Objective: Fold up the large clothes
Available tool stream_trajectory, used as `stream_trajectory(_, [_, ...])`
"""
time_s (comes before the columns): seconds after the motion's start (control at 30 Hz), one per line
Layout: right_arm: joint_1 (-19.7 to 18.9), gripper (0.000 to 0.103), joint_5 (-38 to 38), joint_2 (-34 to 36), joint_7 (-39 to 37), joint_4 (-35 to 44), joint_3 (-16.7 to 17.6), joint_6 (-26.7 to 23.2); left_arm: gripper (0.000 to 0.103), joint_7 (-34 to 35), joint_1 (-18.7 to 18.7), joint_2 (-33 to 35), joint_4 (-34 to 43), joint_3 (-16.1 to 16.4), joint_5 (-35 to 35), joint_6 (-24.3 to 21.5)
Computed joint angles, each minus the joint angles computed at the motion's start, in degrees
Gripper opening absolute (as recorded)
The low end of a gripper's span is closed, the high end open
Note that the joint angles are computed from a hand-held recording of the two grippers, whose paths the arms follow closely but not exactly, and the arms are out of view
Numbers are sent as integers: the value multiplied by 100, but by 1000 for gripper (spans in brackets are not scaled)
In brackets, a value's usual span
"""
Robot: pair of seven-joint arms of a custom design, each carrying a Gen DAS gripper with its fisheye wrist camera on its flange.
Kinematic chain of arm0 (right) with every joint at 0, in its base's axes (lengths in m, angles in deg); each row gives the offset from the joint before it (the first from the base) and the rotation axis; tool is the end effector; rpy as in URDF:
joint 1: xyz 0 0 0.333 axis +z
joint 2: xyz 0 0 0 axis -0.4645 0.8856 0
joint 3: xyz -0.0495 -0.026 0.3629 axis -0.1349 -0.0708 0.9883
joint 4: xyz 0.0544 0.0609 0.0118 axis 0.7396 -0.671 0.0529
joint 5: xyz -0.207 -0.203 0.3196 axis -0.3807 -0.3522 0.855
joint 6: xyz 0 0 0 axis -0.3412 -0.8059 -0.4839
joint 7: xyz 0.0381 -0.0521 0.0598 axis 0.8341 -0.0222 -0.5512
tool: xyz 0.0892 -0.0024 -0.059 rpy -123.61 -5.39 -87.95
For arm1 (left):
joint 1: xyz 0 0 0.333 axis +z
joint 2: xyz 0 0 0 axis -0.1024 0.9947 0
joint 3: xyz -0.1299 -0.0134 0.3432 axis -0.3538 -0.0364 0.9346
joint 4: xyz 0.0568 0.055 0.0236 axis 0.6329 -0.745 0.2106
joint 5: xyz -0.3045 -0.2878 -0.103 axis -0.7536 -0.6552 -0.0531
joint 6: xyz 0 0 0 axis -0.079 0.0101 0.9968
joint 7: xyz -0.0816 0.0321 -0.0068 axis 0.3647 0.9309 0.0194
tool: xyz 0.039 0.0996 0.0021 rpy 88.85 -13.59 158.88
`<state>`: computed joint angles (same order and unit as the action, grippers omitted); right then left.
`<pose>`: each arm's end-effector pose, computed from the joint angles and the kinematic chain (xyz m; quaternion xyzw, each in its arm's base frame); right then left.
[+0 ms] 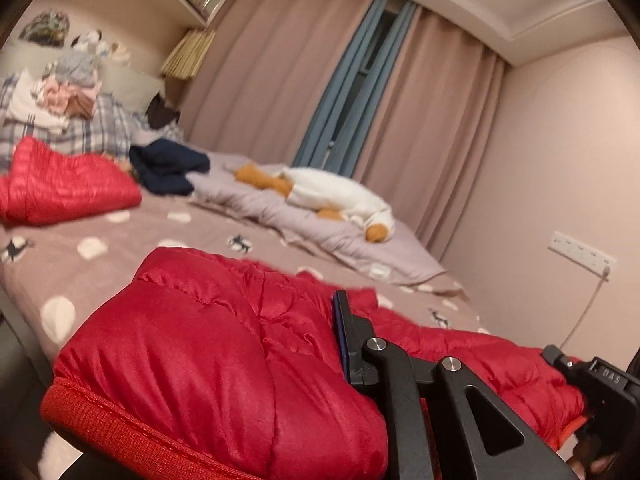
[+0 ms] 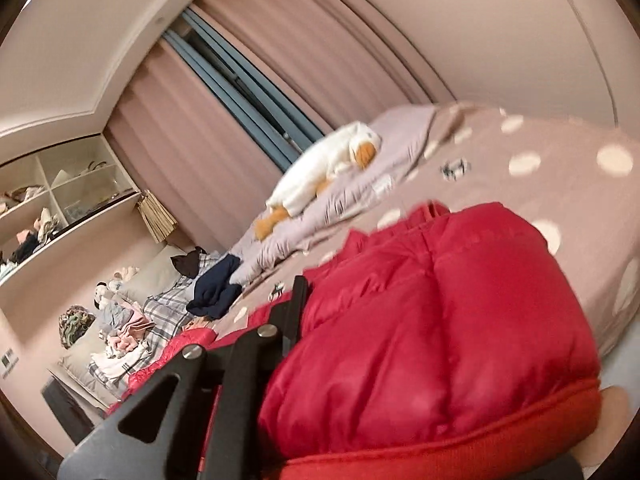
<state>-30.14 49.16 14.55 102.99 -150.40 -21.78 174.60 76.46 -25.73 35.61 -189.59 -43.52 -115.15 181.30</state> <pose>0.5982 0.0168 0.5179 -0.3774 0.6817 -0.2028 0.5931 0.6266 -0.2297 0.5203 -0.6144 0.4894 -0.5496 0.2846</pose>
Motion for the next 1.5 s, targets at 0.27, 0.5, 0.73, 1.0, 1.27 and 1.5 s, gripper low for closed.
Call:
stream_trajectory(0.27, [-1077, 12, -615, -50, 155, 454, 1078, -1103, 14, -45, -48, 300, 695, 326, 163, -927])
stream_trajectory(0.5, [-4229, 15, -3049, 988, 1266, 1985, 4497, -2733, 14, -117, -1634, 1228, 2268, 2585, 35, -2412])
stream_trajectory(0.73, [-3778, 15, -2874, 2448, -293, 3744, 4967, -4494, 14, -1029, -1279, 2435, 4218, 2874, 751, -3877])
stream_trajectory(1.0, [-2379, 15, -3128, 2998, -667, 4916, 3747, -4838, 14, -2051, -1115, 3237, 5401, 3170, 1620, -4969])
stream_trajectory(1.27, [-1830, 16, -2862, 2933, -981, 5054, 3006, -4745, 14, -2582, -940, 3149, 5301, 2827, 2095, -4660])
stream_trajectory(1.5, [-1672, 16, -2193, 2906, -1356, 4968, 2764, -4540, 15, -2925, -893, 3207, 5499, 2768, 2829, -4936])
